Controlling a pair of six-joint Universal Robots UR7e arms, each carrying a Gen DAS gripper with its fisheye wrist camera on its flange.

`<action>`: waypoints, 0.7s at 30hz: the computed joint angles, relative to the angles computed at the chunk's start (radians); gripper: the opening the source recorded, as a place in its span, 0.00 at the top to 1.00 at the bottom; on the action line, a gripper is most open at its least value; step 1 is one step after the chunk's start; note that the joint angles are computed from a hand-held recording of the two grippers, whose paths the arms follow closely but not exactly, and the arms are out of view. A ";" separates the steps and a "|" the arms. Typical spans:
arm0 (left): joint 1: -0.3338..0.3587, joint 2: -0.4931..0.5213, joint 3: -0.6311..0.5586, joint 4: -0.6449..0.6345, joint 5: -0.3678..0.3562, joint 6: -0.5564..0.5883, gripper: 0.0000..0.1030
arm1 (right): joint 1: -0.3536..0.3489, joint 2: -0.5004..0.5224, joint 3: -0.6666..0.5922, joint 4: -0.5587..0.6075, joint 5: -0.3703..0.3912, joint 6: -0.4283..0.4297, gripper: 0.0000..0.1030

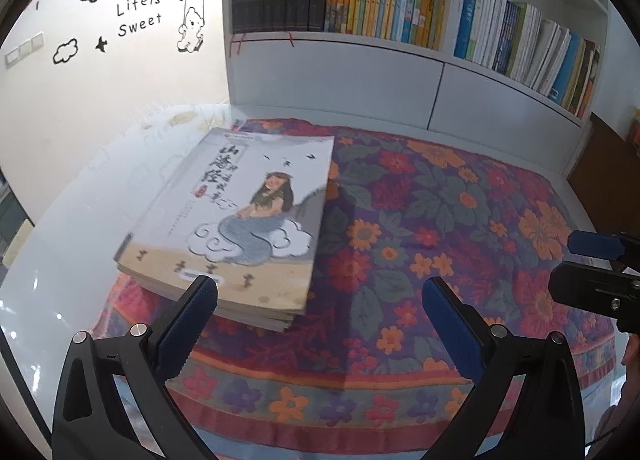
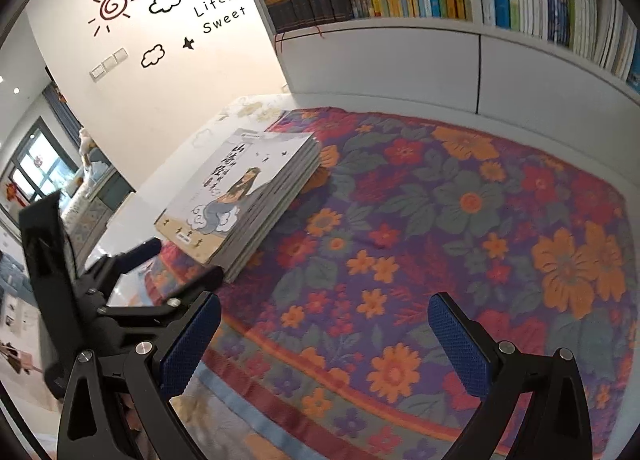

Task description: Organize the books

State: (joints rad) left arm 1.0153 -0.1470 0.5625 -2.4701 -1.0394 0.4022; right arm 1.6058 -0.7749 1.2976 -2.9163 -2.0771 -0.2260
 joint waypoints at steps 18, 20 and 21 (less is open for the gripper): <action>-0.002 0.020 -0.029 0.029 -0.028 0.022 0.01 | 0.004 -0.002 0.001 -0.052 -0.070 -0.008 0.00; -0.003 0.025 -0.037 0.029 -0.023 0.024 0.01 | 0.001 0.001 -0.006 -0.040 -0.076 0.001 0.00; -0.002 0.026 -0.039 0.029 -0.026 0.025 0.01 | -0.001 0.001 -0.007 -0.033 -0.073 0.008 0.00</action>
